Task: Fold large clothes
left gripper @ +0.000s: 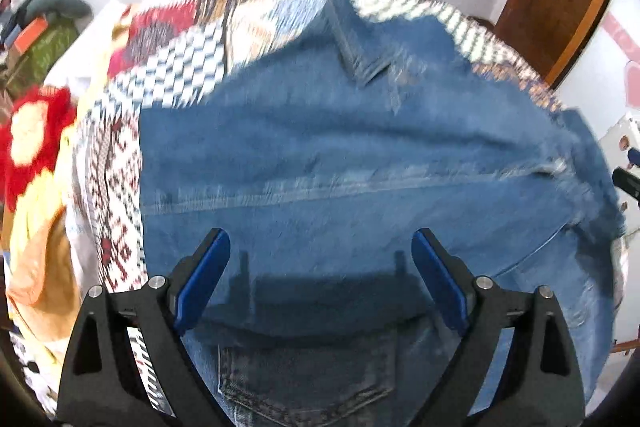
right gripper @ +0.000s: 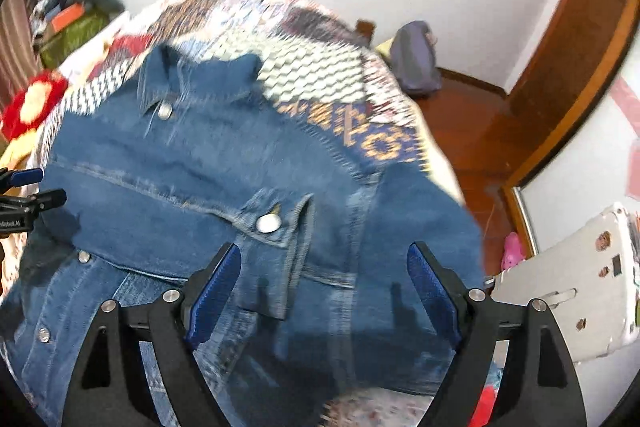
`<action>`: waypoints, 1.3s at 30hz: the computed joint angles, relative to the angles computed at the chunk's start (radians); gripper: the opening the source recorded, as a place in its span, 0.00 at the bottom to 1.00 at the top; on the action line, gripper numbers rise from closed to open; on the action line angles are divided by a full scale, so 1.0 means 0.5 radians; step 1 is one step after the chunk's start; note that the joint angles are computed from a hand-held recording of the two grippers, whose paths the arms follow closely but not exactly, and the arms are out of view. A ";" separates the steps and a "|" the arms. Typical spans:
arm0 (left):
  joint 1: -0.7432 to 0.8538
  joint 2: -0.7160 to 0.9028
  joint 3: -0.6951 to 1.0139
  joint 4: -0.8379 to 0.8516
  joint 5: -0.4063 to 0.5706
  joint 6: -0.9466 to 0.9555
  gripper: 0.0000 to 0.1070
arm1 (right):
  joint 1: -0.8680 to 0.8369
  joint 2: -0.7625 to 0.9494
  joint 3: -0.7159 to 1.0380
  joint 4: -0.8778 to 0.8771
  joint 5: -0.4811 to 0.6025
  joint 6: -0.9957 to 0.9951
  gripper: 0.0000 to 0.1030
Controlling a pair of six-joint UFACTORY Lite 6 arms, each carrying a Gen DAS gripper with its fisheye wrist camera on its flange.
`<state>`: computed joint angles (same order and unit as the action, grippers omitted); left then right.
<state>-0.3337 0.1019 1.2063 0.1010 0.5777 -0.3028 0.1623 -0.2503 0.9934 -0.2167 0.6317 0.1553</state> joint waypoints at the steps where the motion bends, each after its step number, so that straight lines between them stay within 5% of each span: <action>1: -0.020 0.013 0.067 -0.006 0.023 0.006 0.87 | -0.078 -0.024 0.005 0.067 0.005 -0.083 0.81; 9: -0.353 0.348 0.705 0.125 0.168 -0.098 0.87 | -1.142 -0.108 0.061 1.016 0.334 -1.145 0.81; 15: -0.540 0.752 1.036 0.053 0.259 -0.055 0.87 | -1.716 0.008 0.046 1.282 0.465 -1.533 0.81; 20: -0.545 1.095 1.253 -0.193 0.371 0.071 0.87 | -1.948 0.256 -0.004 1.436 0.605 -1.682 0.81; 25: -0.623 1.174 1.283 -0.018 0.347 -0.028 0.88 | -2.147 0.460 -0.135 1.680 0.725 -1.793 0.81; 31: -0.624 1.228 1.365 -0.028 0.357 -0.020 0.88 | -2.122 0.582 -0.125 1.850 0.626 -1.804 0.80; 34: -0.609 1.188 1.303 -0.047 0.318 -0.023 0.88 | -2.060 0.685 -0.101 1.930 0.504 -1.802 0.69; 39: -0.591 1.116 1.226 -0.053 0.292 -0.048 0.88 | -1.957 0.593 -0.114 1.994 0.422 -1.860 0.37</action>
